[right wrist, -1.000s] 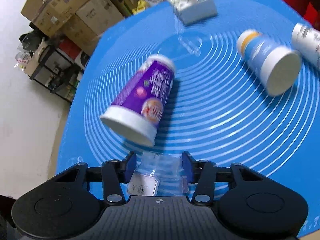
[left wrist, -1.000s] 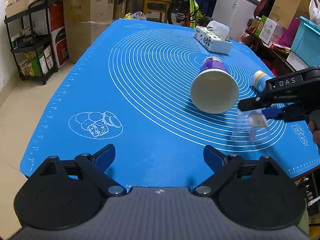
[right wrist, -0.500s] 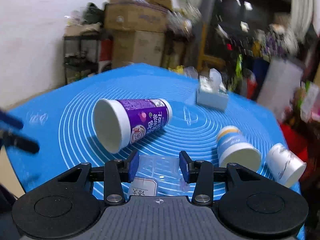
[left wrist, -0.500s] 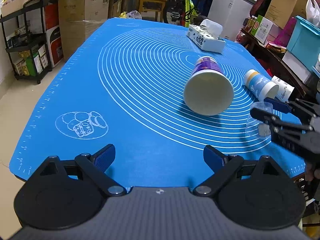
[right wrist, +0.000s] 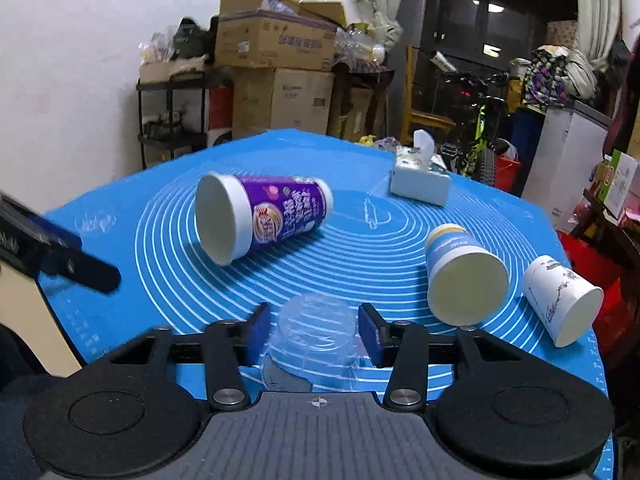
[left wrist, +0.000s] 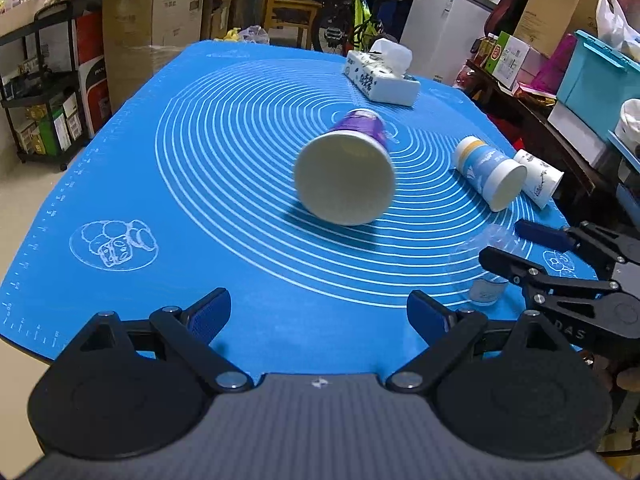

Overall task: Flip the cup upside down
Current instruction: 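Lower the cup rim-down onto the mat and open the right tool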

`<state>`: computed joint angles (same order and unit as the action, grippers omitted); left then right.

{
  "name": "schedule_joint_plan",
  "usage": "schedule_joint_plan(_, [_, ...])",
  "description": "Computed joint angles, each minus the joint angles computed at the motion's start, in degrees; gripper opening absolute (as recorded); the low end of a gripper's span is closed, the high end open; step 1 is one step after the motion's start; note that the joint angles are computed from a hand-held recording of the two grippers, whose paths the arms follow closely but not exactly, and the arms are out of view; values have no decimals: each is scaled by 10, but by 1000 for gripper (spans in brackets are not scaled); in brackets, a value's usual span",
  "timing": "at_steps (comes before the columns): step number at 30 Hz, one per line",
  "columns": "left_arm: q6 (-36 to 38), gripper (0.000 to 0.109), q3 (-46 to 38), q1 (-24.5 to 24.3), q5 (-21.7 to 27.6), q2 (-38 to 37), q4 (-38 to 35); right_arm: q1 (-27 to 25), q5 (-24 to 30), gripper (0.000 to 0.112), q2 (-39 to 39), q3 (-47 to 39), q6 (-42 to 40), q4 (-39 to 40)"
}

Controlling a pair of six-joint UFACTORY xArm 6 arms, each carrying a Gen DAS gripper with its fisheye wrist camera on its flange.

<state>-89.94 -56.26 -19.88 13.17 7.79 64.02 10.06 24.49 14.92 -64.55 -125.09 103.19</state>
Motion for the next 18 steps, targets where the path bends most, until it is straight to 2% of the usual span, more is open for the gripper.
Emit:
schedule_joint_plan(2, [-15,94,-5,-15,22,-3,14,-6,9,77,-11,9,-10,19])
schedule_joint_plan(4, [-29,94,-10,-32,49,-5,28,-12,13,79,-28,23,1,21])
schedule_joint_plan(13, [-47,94,-18,-100,112,-11,44,-51,-2,81,-91,88,159,-83])
schedule_joint_plan(18, [-44,94,-25,-125,130,-6,35,-66,-10,81,-112,114,201,-121])
